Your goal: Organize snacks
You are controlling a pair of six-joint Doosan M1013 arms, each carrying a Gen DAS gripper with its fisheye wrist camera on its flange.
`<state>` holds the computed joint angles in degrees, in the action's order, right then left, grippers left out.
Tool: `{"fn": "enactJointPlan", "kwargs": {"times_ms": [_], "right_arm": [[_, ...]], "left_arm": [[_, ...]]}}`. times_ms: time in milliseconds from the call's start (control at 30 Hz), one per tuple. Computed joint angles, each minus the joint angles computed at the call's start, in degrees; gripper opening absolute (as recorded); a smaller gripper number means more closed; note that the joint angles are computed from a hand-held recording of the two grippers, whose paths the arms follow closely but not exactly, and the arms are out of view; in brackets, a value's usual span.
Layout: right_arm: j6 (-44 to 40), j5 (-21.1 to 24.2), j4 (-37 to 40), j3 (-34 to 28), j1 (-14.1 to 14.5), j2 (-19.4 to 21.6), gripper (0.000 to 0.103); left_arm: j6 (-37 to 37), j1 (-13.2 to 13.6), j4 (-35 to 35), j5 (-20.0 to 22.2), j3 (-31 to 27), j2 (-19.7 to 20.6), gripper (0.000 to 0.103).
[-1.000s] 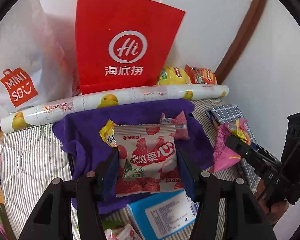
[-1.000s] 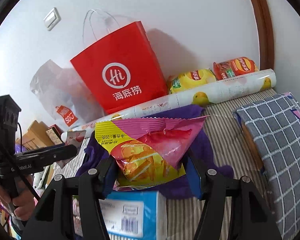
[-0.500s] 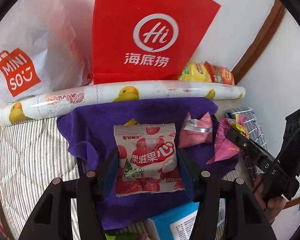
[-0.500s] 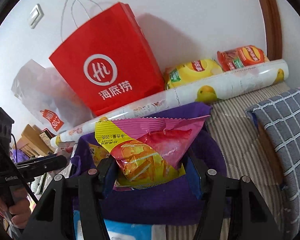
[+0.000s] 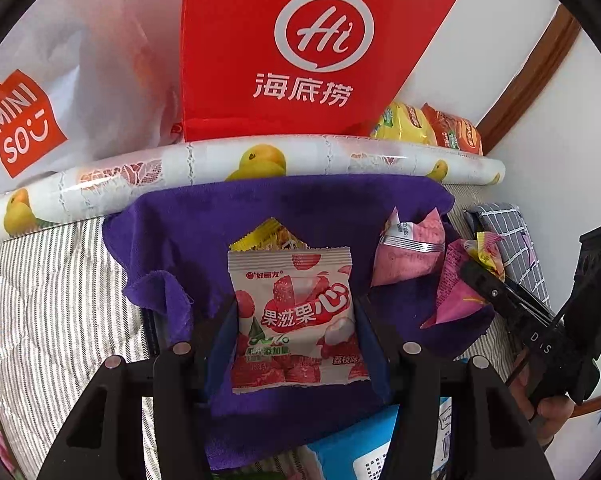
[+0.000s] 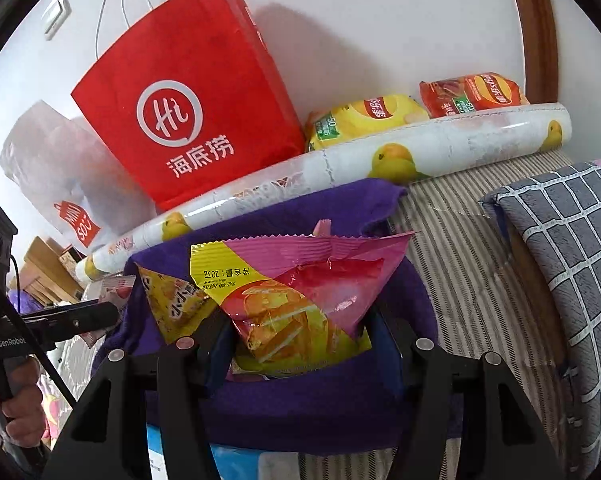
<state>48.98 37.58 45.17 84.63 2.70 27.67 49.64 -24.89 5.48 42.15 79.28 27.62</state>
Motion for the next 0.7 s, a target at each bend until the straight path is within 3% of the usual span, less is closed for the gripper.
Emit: {"fn": "enactJointPlan", "kwargs": {"times_ms": [333, 700], "right_arm": [[2.64, 1.87, -3.08, -0.75, 0.12, 0.82, 0.06], [4.29, 0.69, -6.32, -0.68, 0.73, 0.9, 0.061]], "left_arm": [[1.06, -0.02, -1.48, 2.04, -1.22, 1.28, 0.055], [1.3, -0.28, -2.19, 3.3, -2.23, 2.38, 0.055]]}}
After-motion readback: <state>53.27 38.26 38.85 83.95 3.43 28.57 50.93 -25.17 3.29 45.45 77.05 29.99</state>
